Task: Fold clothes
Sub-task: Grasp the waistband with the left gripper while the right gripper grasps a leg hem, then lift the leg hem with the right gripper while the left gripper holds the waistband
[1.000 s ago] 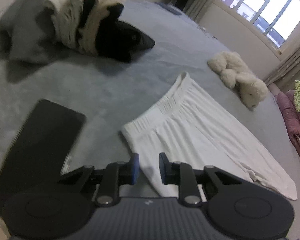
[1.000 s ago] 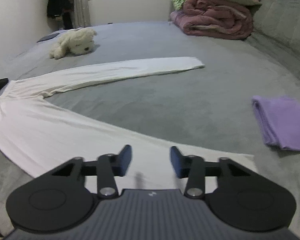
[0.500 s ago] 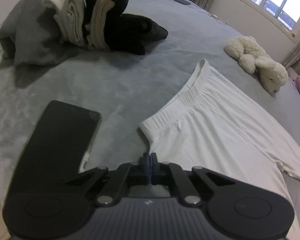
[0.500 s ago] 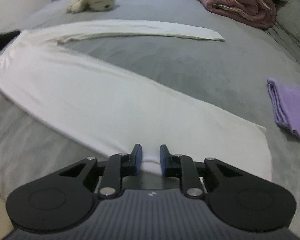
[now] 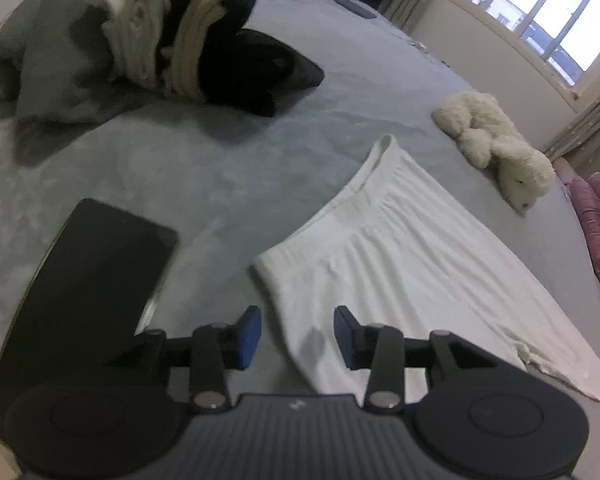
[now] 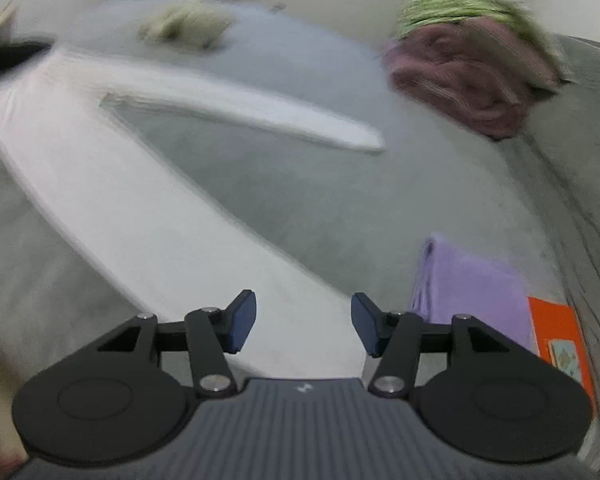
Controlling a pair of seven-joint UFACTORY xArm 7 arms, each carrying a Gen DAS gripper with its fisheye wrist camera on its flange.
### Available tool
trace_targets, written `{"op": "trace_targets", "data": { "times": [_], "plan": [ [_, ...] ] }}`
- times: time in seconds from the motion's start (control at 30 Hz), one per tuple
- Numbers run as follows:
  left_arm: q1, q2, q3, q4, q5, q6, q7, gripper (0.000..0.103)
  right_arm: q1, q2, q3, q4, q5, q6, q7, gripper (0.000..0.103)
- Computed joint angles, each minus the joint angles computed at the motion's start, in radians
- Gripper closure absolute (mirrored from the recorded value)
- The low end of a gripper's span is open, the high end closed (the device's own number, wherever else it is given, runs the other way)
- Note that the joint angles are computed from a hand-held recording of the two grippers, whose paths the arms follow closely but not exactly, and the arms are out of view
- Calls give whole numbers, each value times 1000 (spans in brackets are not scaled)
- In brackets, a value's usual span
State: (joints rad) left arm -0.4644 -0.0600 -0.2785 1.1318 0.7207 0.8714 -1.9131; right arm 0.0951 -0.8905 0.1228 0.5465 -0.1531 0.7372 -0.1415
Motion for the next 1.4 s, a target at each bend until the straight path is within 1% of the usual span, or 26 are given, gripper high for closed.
{"op": "trace_targets", "data": {
  "times": [0.07,0.1,0.13,0.2,0.27,0.33,0.4,0.43,0.5,0.53,0.57,0.67,0.83,0.9,0.97,1.03,1.13,1.23,1.3,1.4],
  "plan": [
    [1,10,3,5,-6,-3,-7,64,57,10,-34,6,-3,54,-116,51],
    [1,15,5,7,-9,-2,-9,64,68,22,-33,11,-20,87,-173,51],
    [1,20,7,10,-10,1,-9,65,73,38,-25,18,-43,119,-229,51],
    [-4,29,8,20,-5,15,-4,66,69,60,-17,13,-85,143,-314,53],
    [-10,38,10,30,3,31,3,67,63,84,-26,5,-105,151,-385,63],
    [-18,48,11,44,8,57,10,69,37,100,-22,-12,-131,134,-415,69],
    [-26,62,14,62,13,79,25,74,21,103,-18,-39,-156,101,-441,73],
    [-29,67,17,68,14,86,31,78,17,102,-18,-51,-163,85,-455,78],
    [-35,71,23,72,12,91,34,85,1,109,-16,-61,-167,53,-455,79],
    [-36,69,26,71,10,89,35,94,-6,114,-14,-62,-167,43,-453,84],
    [-37,68,28,69,8,88,36,99,-12,121,-13,-63,-167,34,-451,91],
    [-37,62,30,65,10,83,37,101,-29,130,1,-67,-178,15,-439,100],
    [-40,54,25,68,50,88,38,101,-37,90,-4,-95,-176,-41,-419,101],
    [-37,54,26,67,49,80,40,101,-43,69,-10,-110,-170,-71,-409,98],
    [-34,56,28,67,41,76,40,101,-17,62,-31,-103,-143,-42,-446,76],
    [-30,52,30,60,32,67,27,101,9,58,-51,-92,-111,-6,-489,72],
    [-28,48,28,56,40,62,11,101,29,70,-55,-79,-84,11,-536,72],
    [-27,49,25,57,45,62,7,101,34,81,-31,-81,-89,-1,-559,70],
    [-27,50,26,57,42,60,5,101,16,107,-2,-89,-124,-37,-557,70],
    [-24,43,27,47,37,53,-1,101,-7,113,42,-126,-189,-128,-537,70]
  ]
}}
